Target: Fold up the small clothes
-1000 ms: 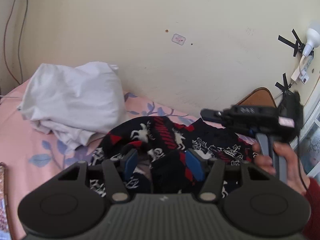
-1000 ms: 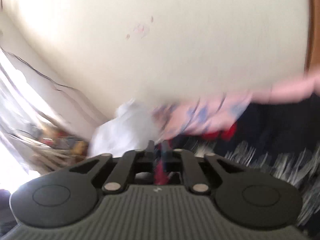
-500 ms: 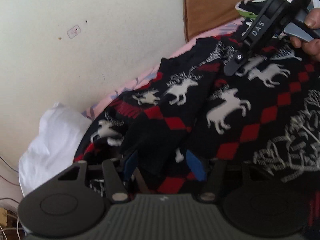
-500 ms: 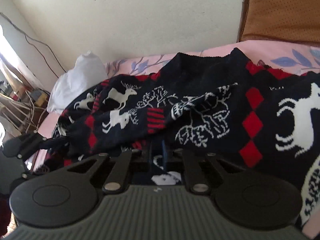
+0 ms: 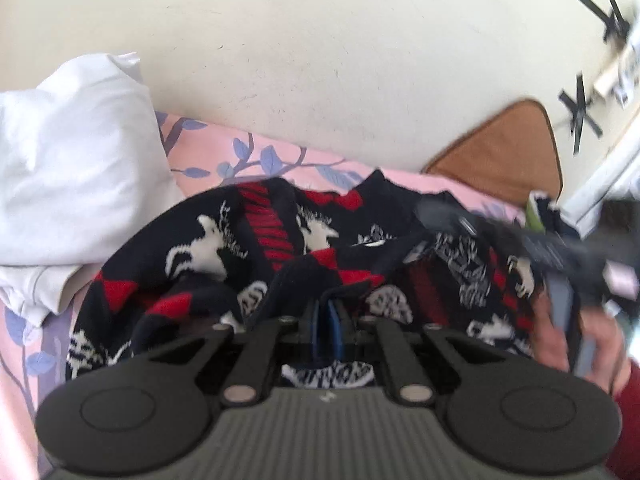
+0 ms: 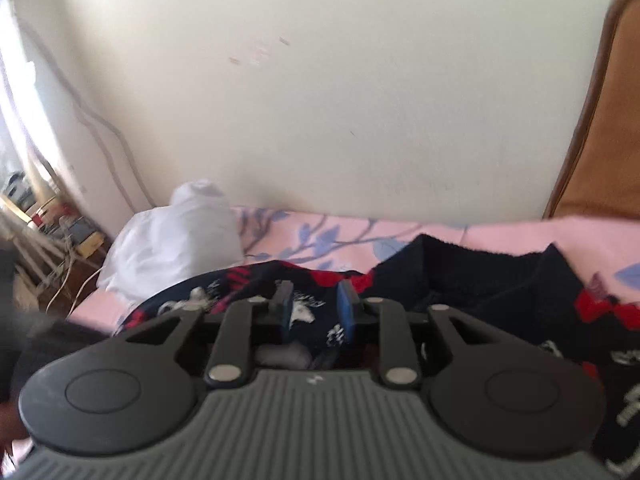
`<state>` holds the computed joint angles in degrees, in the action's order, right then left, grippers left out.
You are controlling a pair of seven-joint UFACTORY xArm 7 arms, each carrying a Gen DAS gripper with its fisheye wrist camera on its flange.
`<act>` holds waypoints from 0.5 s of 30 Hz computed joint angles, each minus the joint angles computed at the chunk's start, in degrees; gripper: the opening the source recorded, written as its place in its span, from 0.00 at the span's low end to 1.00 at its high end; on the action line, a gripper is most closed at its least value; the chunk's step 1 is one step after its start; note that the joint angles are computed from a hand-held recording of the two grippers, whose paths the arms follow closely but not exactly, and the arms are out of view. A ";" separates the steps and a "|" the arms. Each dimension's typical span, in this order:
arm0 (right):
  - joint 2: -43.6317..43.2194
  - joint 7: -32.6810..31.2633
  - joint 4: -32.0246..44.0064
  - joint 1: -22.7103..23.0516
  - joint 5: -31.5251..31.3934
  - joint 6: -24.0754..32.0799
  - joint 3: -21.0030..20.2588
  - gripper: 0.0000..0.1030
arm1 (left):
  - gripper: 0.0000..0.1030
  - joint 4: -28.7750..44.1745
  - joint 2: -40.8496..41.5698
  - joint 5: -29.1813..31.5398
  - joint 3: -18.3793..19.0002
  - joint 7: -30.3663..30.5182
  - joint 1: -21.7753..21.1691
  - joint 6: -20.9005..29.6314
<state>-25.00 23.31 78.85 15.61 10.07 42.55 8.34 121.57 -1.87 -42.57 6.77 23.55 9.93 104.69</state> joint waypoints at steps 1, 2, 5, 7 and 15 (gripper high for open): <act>-2.11 -0.53 -1.47 0.47 0.41 -0.56 -0.20 0.33 | 0.06 1.61 1.07 -1.15 0.12 -1.29 0.07 0.99; -4.08 -0.95 -3.20 0.87 0.87 -1.02 -0.46 0.33 | 0.06 3.39 2.24 -3.16 0.03 -3.01 0.27 2.39; -9.30 -1.53 -6.73 1.11 0.93 0.28 -0.43 0.34 | 0.06 7.64 4.57 -8.64 -1.40 -6.84 1.35 5.93; -12.92 -1.53 -9.07 0.84 0.37 1.94 -0.21 0.34 | 0.06 9.24 5.29 -10.99 -3.04 -8.27 1.46 6.92; -26.27 3.68 -18.01 -5.44 -4.17 2.65 1.37 0.35 | 0.06 31.65 16.78 -7.35 -14.42 -19.61 -7.01 7.68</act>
